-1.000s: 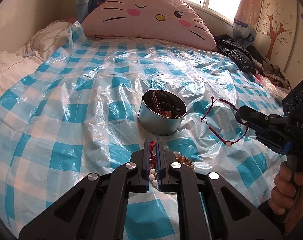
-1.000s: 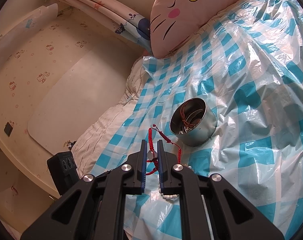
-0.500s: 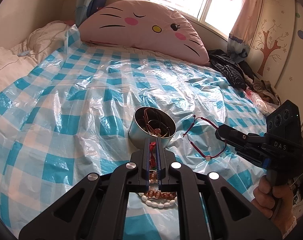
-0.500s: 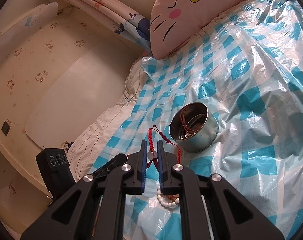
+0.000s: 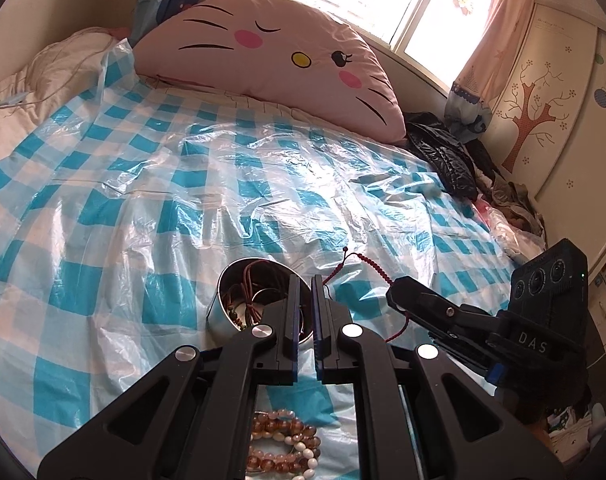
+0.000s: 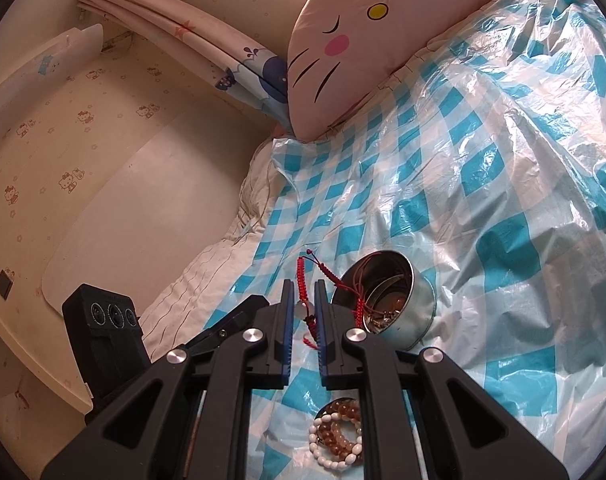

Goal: Organize jewelry
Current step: 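Carry both held red bracelets over the silver tin, then open both tools over the tin to drop the red bracelets, then grasp the amber bead bracelet in the dish with the right tool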

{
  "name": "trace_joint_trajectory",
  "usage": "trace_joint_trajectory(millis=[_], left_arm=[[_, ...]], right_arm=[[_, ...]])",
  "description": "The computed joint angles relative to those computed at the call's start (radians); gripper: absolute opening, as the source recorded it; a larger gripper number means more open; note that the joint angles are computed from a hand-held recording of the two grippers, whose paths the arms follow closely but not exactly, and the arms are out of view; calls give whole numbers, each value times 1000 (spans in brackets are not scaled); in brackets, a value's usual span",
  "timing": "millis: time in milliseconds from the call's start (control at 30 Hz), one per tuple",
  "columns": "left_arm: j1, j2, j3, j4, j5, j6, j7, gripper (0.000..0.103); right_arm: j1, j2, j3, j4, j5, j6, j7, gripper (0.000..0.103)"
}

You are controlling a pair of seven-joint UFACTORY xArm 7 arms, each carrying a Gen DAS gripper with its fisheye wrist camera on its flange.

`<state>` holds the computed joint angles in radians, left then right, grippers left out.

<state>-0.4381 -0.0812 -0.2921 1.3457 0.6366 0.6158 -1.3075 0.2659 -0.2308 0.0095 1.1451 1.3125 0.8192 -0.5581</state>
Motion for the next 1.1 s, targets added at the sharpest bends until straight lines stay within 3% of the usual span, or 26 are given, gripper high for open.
trace_joint_trajectory(millis=[267, 333, 367, 633, 767, 833, 900, 967, 1100], left_arm=[[-7, 58, 32, 36, 10, 4, -20, 6], [-10, 55, 38, 25, 8, 20, -30, 6], [-11, 52, 40, 19, 4, 28, -32, 6], [10, -13, 27, -47, -28, 69, -42, 7], [17, -37, 8, -62, -35, 108, -34, 17], [24, -54, 4, -81, -47, 104, -45, 30], [26, -73, -4, -101, -69, 112, -42, 37], [21, -80, -10, -111, -110, 133, 5, 38], [7, -82, -33, -106, -138, 219, 69, 38]], right_arm=[[1, 128, 55, 107, -113, -73, 72, 11], [1, 176, 70, 151, -183, -50, 110, 28], [0, 197, 76, 168, -199, -27, 120, 46], [-22, 142, 73, 117, -198, -48, 128, 49], [-32, 107, 76, 94, -442, -27, 262, 55], [-27, 114, 76, 100, -513, 5, 286, 57], [-21, 128, 78, 112, -561, 34, 307, 58], [-16, 132, 83, 112, -599, 55, 314, 60], [4, 135, 116, 110, -779, 52, 361, 62]])
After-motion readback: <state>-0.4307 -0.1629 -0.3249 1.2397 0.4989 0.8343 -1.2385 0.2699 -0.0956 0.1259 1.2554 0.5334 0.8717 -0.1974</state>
